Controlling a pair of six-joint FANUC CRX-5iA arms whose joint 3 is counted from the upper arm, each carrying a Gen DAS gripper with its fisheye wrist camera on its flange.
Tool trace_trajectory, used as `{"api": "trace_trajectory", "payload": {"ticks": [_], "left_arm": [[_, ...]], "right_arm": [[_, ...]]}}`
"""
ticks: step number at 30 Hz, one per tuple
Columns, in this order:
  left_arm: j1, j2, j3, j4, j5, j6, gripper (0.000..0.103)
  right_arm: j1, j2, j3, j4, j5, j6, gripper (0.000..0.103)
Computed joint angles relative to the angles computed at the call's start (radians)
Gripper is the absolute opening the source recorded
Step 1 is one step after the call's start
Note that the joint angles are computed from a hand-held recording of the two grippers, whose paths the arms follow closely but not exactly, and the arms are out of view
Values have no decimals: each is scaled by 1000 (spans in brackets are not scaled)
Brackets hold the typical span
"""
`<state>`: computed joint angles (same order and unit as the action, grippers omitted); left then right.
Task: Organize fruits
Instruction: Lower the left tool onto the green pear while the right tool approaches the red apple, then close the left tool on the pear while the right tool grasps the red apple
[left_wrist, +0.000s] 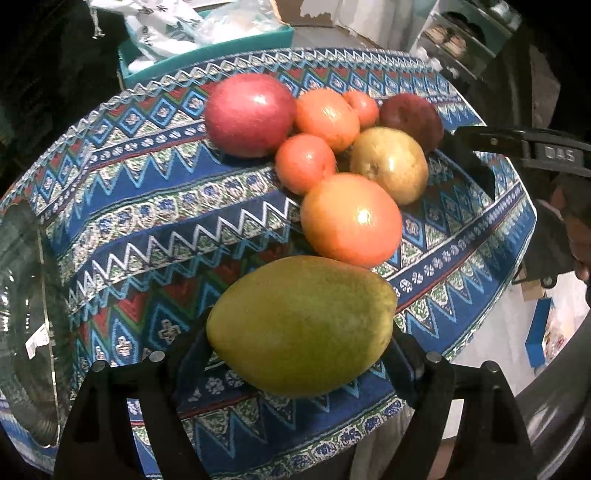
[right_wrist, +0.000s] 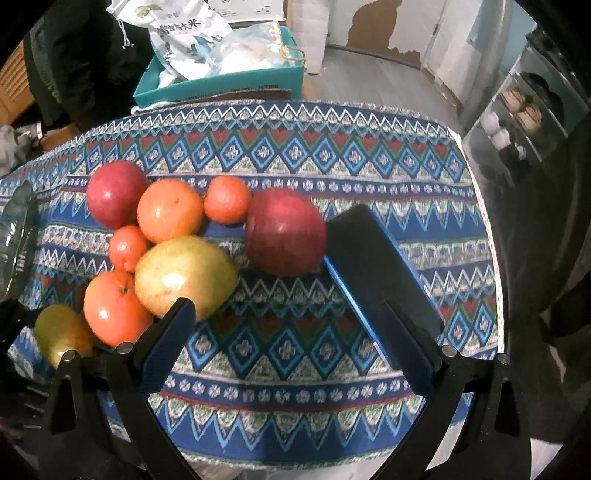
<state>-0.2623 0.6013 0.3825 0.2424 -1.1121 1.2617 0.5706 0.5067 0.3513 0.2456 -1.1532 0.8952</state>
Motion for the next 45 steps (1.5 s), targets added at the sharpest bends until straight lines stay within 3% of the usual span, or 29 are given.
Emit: {"api": "trace_trajectory", "payload": {"ticks": [15, 21, 27, 29, 39, 45], "left_arm": [[60, 38, 75, 71, 8, 62, 84], [61, 64, 113, 70, -4, 82, 84], [59, 90, 149, 77, -15, 91, 84], [59, 91, 150, 75, -16, 93, 84], [60, 89, 154, 65, -11, 107, 84], [60, 77, 140, 61, -2, 102, 84]], "right_arm": [[-74, 188, 272, -112, -98, 100, 95], [-93, 256, 350, -152, -147, 123, 83], [-89, 279, 361, -167, -150, 138, 76], [-89, 297, 387, -176, -164, 154, 70], [-67, 310, 376, -111, -112, 137, 67], [-54, 244, 276, -68, -56, 110, 66]]}}
